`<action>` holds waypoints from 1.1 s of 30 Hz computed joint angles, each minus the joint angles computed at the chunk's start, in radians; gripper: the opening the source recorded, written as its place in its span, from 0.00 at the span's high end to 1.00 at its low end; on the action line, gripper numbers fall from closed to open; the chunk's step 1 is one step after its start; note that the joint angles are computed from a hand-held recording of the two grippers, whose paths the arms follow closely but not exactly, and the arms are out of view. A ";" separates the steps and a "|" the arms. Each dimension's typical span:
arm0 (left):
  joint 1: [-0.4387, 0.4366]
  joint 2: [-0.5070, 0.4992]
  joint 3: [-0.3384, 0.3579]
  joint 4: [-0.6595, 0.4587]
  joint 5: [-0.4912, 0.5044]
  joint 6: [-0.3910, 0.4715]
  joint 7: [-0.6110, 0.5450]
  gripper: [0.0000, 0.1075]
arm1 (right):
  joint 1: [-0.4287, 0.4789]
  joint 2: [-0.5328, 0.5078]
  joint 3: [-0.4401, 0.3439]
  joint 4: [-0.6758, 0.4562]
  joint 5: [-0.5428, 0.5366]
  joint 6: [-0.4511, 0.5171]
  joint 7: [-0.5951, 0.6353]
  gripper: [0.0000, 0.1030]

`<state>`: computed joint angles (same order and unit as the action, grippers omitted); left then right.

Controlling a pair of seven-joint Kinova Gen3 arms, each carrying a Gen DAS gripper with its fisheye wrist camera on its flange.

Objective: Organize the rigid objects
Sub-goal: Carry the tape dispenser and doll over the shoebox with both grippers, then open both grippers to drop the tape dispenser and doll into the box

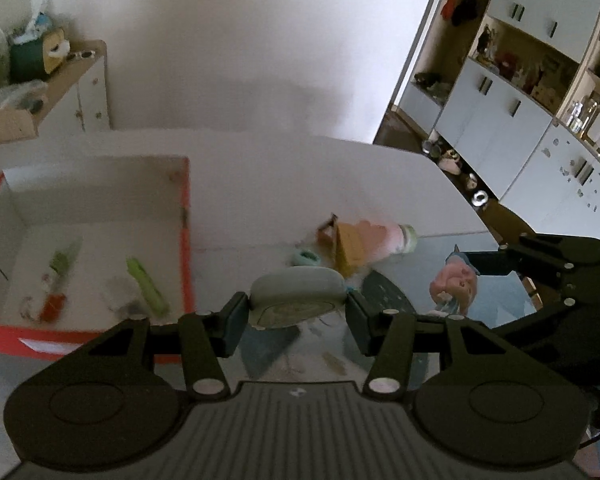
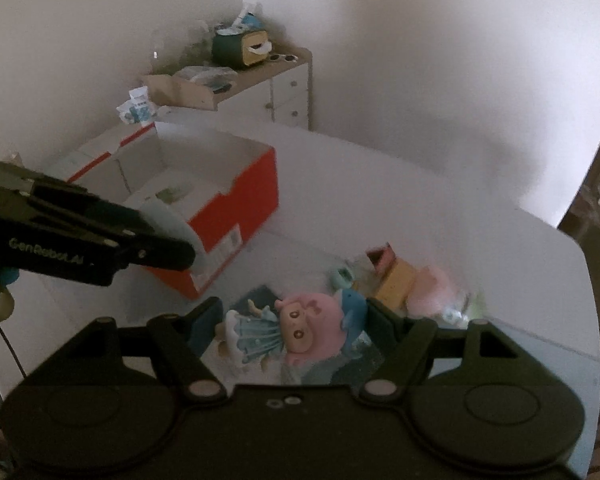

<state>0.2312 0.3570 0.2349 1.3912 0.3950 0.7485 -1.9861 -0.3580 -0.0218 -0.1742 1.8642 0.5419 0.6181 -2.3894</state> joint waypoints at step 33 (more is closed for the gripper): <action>-0.183 0.230 -0.082 -0.407 -0.072 0.229 -0.023 0.51 | -0.306 0.476 0.178 -0.626 0.051 0.231 0.021 0.27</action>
